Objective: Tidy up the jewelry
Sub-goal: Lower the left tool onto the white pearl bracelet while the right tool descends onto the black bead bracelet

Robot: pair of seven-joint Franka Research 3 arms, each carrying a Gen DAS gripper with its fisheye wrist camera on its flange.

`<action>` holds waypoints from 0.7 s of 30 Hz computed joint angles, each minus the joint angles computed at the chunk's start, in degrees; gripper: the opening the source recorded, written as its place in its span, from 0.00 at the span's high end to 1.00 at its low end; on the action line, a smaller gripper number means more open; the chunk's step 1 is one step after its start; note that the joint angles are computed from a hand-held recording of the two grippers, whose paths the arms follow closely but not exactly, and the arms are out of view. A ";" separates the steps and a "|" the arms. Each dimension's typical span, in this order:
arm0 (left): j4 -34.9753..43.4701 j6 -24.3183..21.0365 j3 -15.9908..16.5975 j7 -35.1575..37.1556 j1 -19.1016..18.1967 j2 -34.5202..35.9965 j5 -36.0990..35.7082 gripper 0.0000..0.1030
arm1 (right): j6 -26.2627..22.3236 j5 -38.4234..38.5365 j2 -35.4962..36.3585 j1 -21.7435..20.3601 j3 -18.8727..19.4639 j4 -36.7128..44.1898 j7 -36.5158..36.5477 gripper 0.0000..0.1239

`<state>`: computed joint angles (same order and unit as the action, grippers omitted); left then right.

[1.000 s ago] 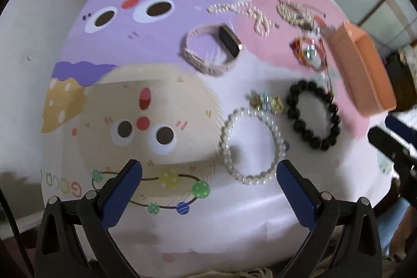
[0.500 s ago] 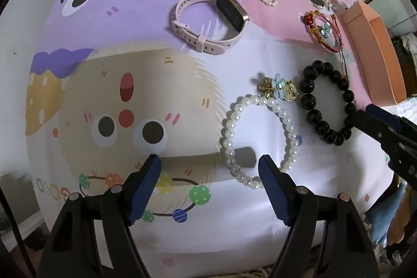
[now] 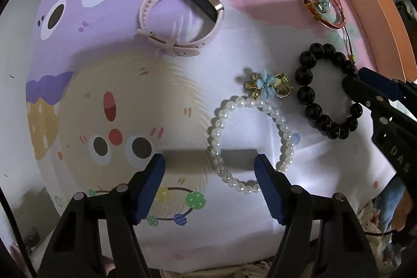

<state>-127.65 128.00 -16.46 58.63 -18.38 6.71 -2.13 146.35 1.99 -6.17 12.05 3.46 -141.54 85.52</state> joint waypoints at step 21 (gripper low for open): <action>4.86 -1.51 0.96 -6.46 1.34 0.79 -1.23 0.95 | -1.95 -2.28 0.65 1.30 0.15 1.55 2.20 0.88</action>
